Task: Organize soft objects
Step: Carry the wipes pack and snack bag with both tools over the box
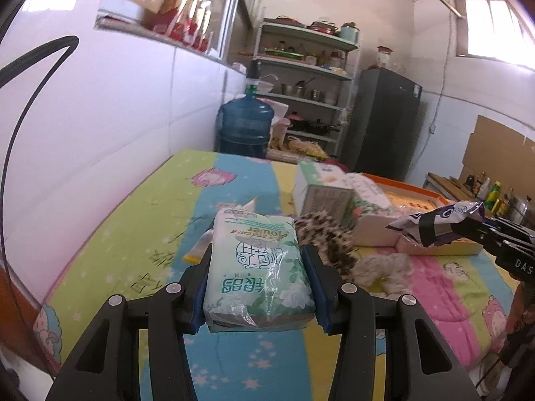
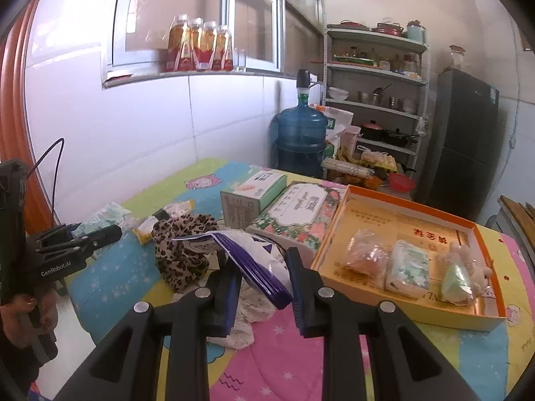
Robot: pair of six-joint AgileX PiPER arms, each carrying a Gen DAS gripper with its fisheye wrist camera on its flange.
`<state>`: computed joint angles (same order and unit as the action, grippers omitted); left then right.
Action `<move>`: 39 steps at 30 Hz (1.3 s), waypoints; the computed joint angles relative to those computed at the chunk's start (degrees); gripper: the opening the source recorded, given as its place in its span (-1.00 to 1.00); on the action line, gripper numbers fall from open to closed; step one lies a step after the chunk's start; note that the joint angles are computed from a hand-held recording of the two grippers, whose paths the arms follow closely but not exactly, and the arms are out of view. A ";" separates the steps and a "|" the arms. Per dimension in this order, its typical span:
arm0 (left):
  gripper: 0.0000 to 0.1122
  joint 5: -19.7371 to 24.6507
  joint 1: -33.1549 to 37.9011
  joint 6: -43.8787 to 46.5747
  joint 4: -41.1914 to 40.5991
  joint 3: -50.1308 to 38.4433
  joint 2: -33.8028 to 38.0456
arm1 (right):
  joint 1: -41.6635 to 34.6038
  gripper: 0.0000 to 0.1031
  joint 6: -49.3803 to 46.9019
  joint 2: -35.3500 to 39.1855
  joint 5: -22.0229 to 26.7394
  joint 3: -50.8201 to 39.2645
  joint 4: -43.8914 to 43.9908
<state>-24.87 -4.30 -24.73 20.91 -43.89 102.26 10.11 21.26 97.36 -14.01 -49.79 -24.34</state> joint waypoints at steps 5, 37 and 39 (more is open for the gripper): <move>-0.09 1.27 -3.16 1.63 -1.65 -0.96 -1.84 | -1.70 -0.48 0.11 -2.40 -1.75 2.50 -0.24; -0.09 15.72 -22.37 3.11 -3.61 -26.32 5.23 | -21.94 -0.48 14.94 -9.39 -7.71 5.75 -16.12; -0.09 17.03 -23.17 6.42 -6.87 -28.83 6.53 | -23.57 -0.48 17.08 -8.85 -8.05 4.79 -18.42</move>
